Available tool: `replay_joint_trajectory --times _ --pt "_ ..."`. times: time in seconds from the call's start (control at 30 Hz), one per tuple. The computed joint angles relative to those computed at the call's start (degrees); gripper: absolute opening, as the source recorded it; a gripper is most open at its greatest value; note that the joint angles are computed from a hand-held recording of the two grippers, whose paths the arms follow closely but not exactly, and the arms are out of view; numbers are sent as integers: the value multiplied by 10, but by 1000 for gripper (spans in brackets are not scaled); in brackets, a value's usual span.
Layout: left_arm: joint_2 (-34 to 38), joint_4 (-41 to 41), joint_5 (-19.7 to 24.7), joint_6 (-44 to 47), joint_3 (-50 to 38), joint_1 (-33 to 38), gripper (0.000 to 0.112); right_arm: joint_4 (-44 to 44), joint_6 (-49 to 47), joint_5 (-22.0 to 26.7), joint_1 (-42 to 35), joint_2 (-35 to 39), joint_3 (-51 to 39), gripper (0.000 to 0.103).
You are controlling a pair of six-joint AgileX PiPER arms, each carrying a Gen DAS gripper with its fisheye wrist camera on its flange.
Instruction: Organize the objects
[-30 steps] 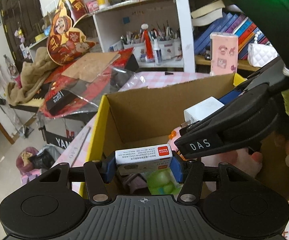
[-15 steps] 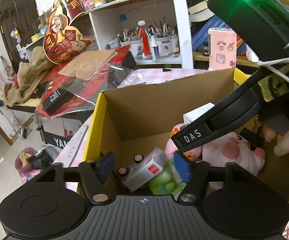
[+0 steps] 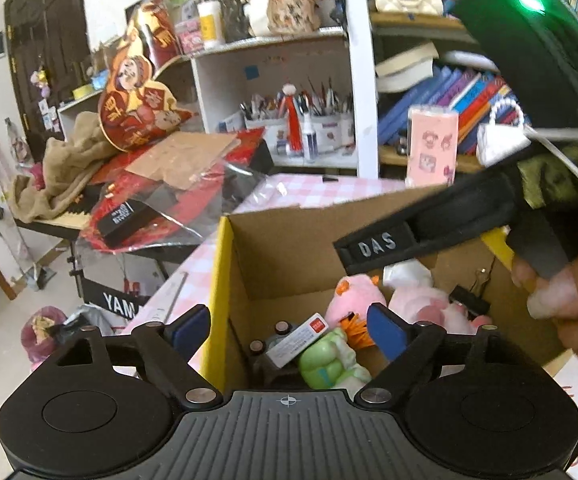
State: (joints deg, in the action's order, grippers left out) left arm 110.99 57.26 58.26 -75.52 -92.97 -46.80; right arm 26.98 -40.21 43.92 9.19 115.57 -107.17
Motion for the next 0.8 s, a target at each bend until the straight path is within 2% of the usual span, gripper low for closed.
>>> replay_joint_trajectory --times 0.13,0.43,0.57,0.8 --pt "-37 20 4 -31 41 -14 89 42 -19 -75 -8 -84 119 65" --pt "-116 44 9 -90 130 -56 93 126 -62 -188 -40 -270 340 65" --pt "-143 52 22 -111 162 -84 96 142 -67 -213 -53 -343 421 65" --pt "-171 35 38 -147 201 -127 96 54 36 -223 -77 -444 530 64"
